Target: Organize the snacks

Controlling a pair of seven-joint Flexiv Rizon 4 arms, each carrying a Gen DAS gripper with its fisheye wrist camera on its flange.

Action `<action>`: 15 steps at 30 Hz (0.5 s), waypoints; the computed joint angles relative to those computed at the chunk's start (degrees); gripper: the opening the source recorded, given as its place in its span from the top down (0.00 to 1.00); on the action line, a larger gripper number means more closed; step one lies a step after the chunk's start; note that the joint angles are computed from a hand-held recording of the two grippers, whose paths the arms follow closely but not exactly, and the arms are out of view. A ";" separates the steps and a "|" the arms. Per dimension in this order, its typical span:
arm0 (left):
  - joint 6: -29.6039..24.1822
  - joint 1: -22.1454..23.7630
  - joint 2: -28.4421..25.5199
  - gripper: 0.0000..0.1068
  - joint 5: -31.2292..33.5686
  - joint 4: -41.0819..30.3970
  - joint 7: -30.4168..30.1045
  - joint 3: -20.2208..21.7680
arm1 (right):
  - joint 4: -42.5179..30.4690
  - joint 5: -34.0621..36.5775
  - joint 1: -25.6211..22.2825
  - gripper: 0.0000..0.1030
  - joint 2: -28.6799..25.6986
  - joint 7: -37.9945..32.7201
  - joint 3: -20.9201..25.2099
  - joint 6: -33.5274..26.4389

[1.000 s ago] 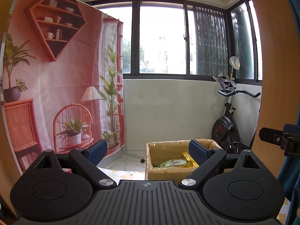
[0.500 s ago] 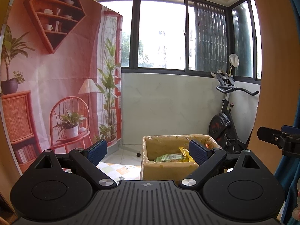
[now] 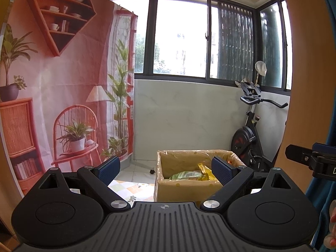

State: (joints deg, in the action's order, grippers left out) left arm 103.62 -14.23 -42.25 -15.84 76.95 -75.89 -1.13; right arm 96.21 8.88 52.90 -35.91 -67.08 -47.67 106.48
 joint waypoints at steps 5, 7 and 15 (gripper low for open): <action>-0.09 0.41 0.02 0.11 0.31 -0.12 0.02 -0.48 | 0.01 0.04 0.09 0.00 -0.04 0.01 -0.08 -0.04; -0.10 0.39 -0.02 0.11 0.33 -0.16 0.00 -0.45 | -0.04 0.06 0.20 0.00 -0.12 0.07 -0.23 -0.16; 0.75 2.01 0.00 0.11 1.66 0.06 0.55 -2.58 | 0.02 -0.29 0.15 0.00 -0.07 0.32 -0.13 -0.25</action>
